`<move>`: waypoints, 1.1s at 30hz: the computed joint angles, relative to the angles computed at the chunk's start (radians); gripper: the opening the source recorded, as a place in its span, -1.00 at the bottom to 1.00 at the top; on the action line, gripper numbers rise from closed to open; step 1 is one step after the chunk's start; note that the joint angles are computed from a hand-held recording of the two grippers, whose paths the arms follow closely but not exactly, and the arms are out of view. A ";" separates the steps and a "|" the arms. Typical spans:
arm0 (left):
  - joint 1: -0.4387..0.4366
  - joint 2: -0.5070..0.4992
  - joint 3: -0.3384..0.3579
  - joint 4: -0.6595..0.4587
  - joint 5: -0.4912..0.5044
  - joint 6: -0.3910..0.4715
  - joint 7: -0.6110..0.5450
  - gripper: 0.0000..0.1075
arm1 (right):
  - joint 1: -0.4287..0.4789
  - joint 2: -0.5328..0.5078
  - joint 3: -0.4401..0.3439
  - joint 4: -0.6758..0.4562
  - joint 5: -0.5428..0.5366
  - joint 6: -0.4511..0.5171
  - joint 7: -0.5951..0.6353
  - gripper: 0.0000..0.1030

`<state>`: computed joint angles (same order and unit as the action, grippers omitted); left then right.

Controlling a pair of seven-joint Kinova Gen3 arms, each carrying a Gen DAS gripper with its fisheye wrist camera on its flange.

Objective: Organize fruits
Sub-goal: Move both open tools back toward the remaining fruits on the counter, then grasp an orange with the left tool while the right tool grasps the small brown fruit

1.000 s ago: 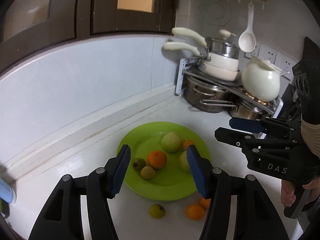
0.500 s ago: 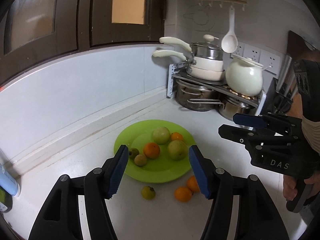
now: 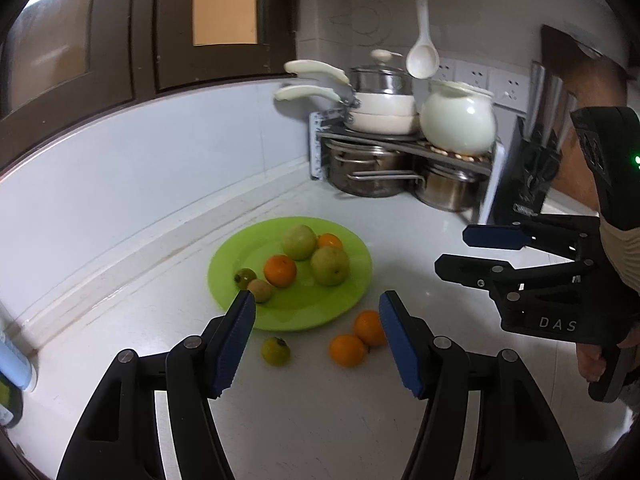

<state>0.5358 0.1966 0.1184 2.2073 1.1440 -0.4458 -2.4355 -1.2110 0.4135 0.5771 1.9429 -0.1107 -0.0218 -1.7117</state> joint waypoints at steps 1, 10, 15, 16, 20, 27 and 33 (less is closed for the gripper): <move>-0.004 0.004 0.003 0.004 -0.021 0.004 0.011 0.18 | 0.006 0.000 -0.009 0.010 -0.001 -0.008 -0.001 -0.06; 0.006 0.062 -0.041 0.007 -0.161 0.066 0.091 0.18 | 0.103 0.022 -0.122 0.019 -0.020 -0.006 0.022 -0.06; 0.008 0.103 -0.078 -0.007 -0.250 0.121 0.150 0.18 | 0.194 0.043 -0.222 -0.004 0.018 0.029 0.018 -0.06; 0.004 0.112 -0.083 -0.012 -0.272 0.137 0.167 0.18 | 0.211 0.047 -0.239 -0.009 0.026 0.034 0.013 -0.06; -0.021 0.151 -0.092 -0.036 -0.371 0.188 0.244 0.18 | 0.297 0.070 -0.324 -0.037 0.069 0.063 -0.004 -0.06; -0.050 0.200 -0.105 -0.086 -0.505 0.263 0.360 0.18 | 0.442 0.108 -0.470 -0.087 0.129 0.106 -0.029 -0.06; -0.071 0.229 -0.111 -0.130 -0.589 0.314 0.439 0.17 | 0.508 0.137 -0.540 -0.122 0.153 0.130 -0.038 -0.07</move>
